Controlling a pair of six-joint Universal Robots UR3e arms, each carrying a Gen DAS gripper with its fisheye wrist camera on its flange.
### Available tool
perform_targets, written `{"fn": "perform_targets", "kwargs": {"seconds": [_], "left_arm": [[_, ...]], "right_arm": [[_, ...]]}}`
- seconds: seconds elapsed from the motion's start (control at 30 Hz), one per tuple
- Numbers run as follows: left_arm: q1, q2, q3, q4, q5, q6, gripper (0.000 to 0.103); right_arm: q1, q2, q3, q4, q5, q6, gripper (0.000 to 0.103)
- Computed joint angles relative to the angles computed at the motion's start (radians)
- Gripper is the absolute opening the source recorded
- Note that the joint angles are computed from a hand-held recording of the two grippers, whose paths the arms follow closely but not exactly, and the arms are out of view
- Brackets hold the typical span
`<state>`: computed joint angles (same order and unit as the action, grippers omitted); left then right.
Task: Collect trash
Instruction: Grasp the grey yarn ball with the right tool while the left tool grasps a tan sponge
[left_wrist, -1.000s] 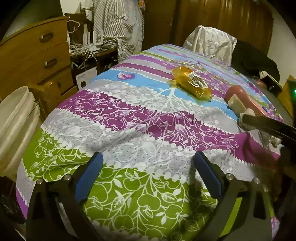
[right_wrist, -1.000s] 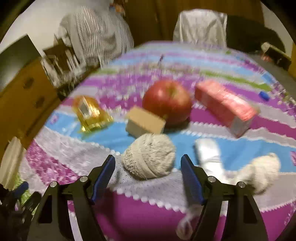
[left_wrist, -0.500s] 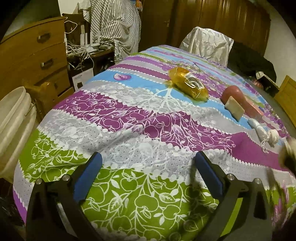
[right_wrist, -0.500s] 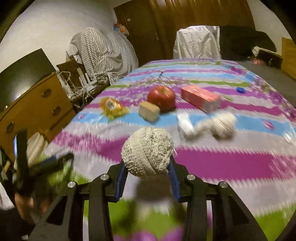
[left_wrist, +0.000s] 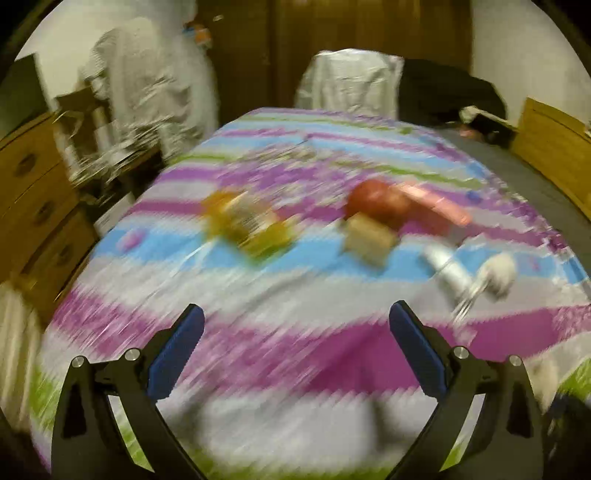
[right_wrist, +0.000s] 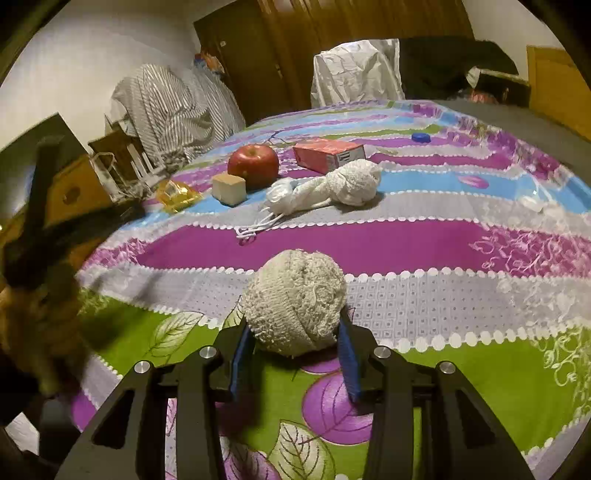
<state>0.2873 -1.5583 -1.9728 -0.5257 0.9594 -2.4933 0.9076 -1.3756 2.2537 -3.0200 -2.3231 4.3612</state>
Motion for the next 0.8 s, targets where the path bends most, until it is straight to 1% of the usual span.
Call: {"fn": "perform_targets", "kwargs": {"seconds": [0.07,0.1,0.17,0.2,0.23,0.27,0.33,0.37,0.4,0.43,0.47,0.5,0.57,0.6,0.67,0.7,0.8], "left_arm": [[-0.132,-0.134,0.088,0.130,0.087,-0.091,0.097],[-0.170,-0.180,0.127,0.144,0.115,-0.109,0.097],[-0.242,-0.274,0.217,0.138,0.162,-0.099,0.097],[-0.278,-0.320,0.251,0.162,0.206,-0.088,0.097],[-0.311,-0.366,0.303,0.147,0.250,-0.081,0.097],[-0.331,-0.404,0.374,0.078,0.270,-0.078,0.097],[-0.334,-0.438,0.435,0.029,0.253,-0.083,0.095],[-0.332,-0.454,0.459,-0.001,0.240,-0.071,0.081],[-0.330,-0.468,0.489,-0.056,0.230,-0.055,0.067],[-0.327,-0.489,0.533,-0.135,0.219,-0.040,0.051],[-0.313,-0.486,0.535,-0.153,0.190,-0.039,0.048],[-0.300,-0.474,0.524,-0.156,0.174,-0.041,0.047],[-0.263,-0.424,0.479,-0.205,0.144,-0.030,0.046],[-0.230,-0.372,0.420,-0.229,0.115,-0.006,0.046],[-0.121,-0.209,0.266,-0.345,0.028,0.114,0.046],[-0.088,-0.154,0.208,-0.365,0.007,0.145,0.046],[0.144,0.135,-0.024,-0.523,-0.059,0.371,0.046]], "right_arm": [[-0.006,-0.003,0.028,-0.057,0.008,-0.010,0.043],[-0.010,-0.003,0.031,-0.069,0.012,-0.016,0.043],[-0.016,-0.003,0.037,-0.088,0.017,-0.026,0.043],[-0.015,-0.001,0.038,-0.095,0.017,-0.026,0.043],[-0.017,0.000,0.046,-0.115,0.020,-0.029,0.043],[-0.019,0.003,0.057,-0.140,0.024,-0.032,0.043],[-0.024,0.007,0.072,-0.177,0.032,-0.039,0.043],[-0.026,0.009,0.075,-0.188,0.034,-0.042,0.043],[-0.027,0.009,0.075,-0.190,0.035,-0.043,0.043],[-0.027,0.009,0.074,-0.187,0.035,-0.044,0.043],[-0.026,0.008,0.072,-0.183,0.034,-0.043,0.043],[-0.025,0.008,0.073,-0.181,0.033,-0.042,0.043],[-0.024,0.007,0.068,-0.172,0.031,-0.040,0.043],[-0.024,0.007,0.067,-0.169,0.030,-0.040,0.043],[-0.021,0.005,0.057,-0.145,0.025,-0.037,0.043],[-0.021,0.005,0.051,-0.132,0.024,-0.035,0.043],[-0.015,0.000,0.017,-0.057,0.014,-0.030,0.043]]}}
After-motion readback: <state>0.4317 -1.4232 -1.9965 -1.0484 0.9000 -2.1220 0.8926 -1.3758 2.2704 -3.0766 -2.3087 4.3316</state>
